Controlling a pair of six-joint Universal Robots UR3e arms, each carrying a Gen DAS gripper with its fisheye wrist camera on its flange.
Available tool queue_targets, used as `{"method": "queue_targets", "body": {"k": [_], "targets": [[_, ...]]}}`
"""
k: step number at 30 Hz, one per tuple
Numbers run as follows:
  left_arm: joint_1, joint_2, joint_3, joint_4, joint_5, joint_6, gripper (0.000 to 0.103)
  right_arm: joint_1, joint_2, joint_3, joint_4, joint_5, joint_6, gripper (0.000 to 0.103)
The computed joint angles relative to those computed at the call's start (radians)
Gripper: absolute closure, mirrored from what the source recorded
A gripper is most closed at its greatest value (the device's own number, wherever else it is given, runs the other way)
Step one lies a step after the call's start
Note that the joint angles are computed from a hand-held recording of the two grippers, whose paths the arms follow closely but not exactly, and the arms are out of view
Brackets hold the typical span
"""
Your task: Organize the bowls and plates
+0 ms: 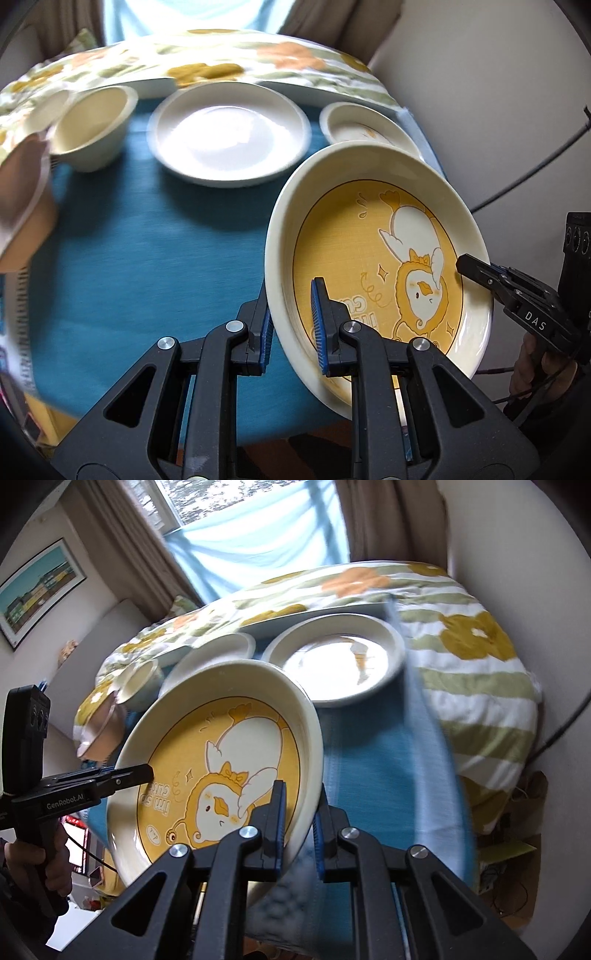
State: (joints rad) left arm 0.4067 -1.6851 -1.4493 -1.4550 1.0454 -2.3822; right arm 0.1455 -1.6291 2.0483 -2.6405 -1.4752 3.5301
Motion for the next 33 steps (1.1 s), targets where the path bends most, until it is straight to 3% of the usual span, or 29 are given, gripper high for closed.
{"method": "queue_targets", "body": {"k": [11, 22, 33], "targets": [[0.274, -0.086, 0.140, -0.134, 0.008, 0.188, 0.088, 0.262, 0.431, -0.441, 0.001, -0.073, 0.138, 0.091], [0.330, -0.347, 0.352, -0.128, 0.030, 0.214, 0.088, 0.376, 0.785, -0.870, 0.103, -0.116, 0.210, 0.090], [0.328, -0.459, 0.434, -0.140, 0.018, 0.237, 0.088, 0.379, 0.843, -0.852, 0.022, -0.112, 0.234, 0.090]]}}
